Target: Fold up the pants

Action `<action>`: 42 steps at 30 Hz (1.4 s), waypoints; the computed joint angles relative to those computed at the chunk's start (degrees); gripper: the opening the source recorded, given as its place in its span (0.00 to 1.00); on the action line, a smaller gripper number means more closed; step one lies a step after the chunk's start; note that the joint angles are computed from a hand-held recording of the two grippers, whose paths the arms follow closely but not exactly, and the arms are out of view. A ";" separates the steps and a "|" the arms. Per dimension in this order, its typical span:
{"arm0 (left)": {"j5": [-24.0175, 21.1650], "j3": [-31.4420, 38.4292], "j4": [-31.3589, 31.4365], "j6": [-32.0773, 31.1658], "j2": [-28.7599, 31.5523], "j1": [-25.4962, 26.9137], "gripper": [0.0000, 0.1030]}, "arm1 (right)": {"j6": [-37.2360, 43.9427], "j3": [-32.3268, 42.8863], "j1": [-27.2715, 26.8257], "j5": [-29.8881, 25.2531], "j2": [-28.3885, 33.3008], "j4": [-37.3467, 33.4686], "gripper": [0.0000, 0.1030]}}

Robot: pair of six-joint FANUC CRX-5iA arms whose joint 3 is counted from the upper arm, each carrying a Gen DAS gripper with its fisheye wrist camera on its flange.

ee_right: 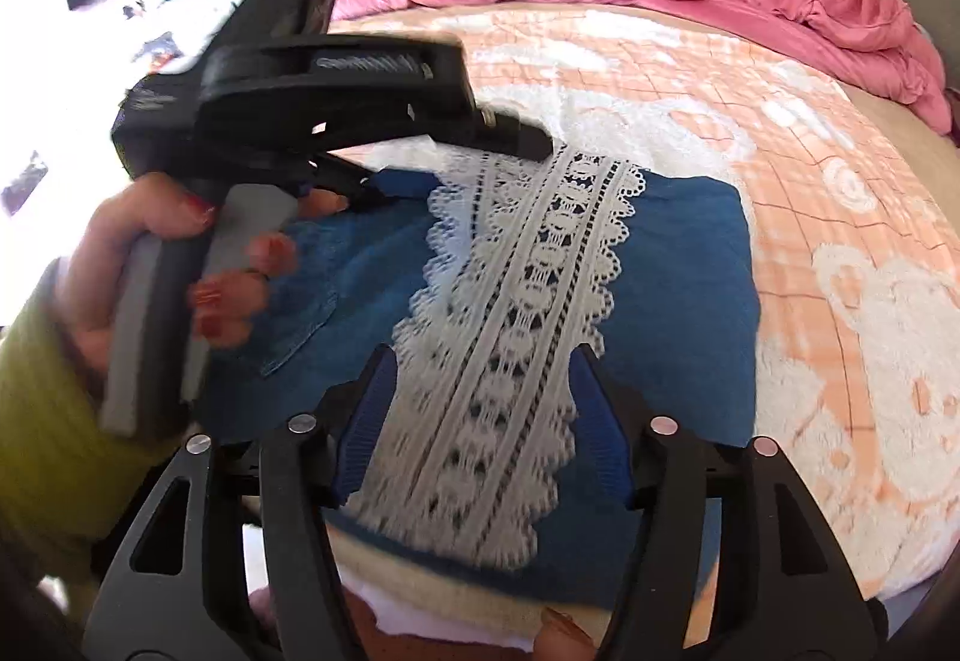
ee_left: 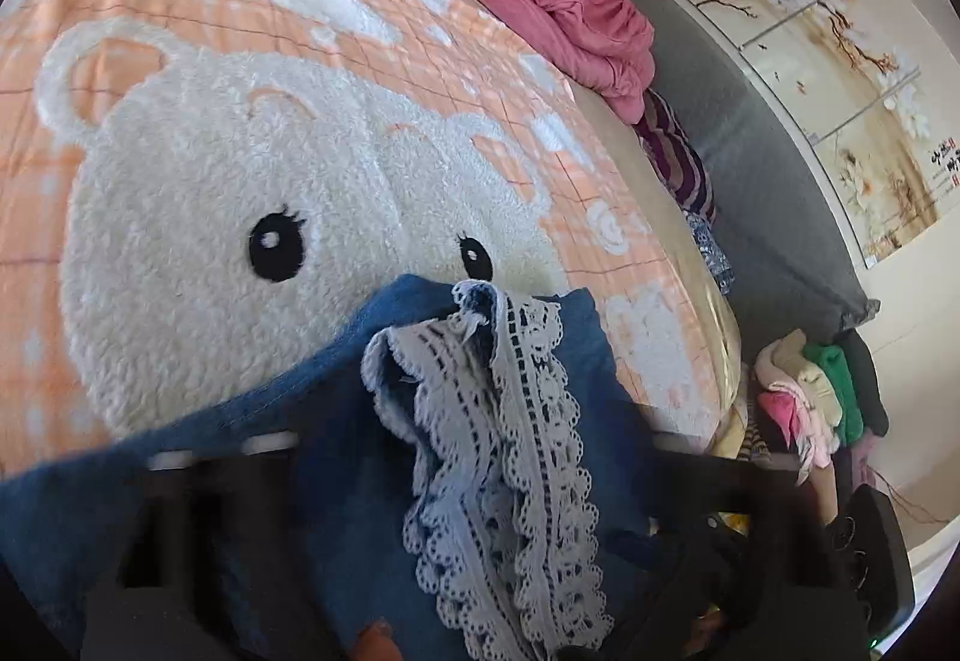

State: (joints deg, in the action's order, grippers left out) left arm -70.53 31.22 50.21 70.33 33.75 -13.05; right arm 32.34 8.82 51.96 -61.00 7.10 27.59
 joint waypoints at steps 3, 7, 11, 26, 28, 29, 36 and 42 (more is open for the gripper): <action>1.35 -0.30 0.38 0.78 0.33 0.09 0.24 | -2.15 2.21 -0.75 -0.95 3.21 2.16 0.51; 3.94 -1.36 2.45 -2.13 -0.03 0.29 0.15 | -0.84 4.36 -2.01 -3.44 6.30 2.02 0.13; 7.03 -2.12 3.32 -5.38 -0.47 0.40 0.15 | -2.80 -0.50 -2.40 3.75 2.02 1.61 0.06; 7.13 -1.26 -0.45 -7.73 -1.95 0.47 0.65 | 2.21 -2.75 0.03 4.02 -0.10 3.18 0.48; 6.47 0.28 -0.60 -8.28 -0.86 0.01 0.69 | 0.29 -4.49 1.73 2.87 -1.66 3.41 0.49; 5.87 1.87 -1.70 -8.02 -0.07 -0.26 0.69 | -0.46 -4.96 2.07 2.56 -2.21 3.07 0.49; 1.31 8.75 -8.31 -9.27 2.49 -1.83 0.54 | -2.86 -7.08 2.13 3.68 -4.30 2.83 0.51; 0.73 12.05 -13.09 -10.66 3.01 -3.10 0.07 | -2.67 -7.03 2.77 2.99 -4.44 2.73 0.58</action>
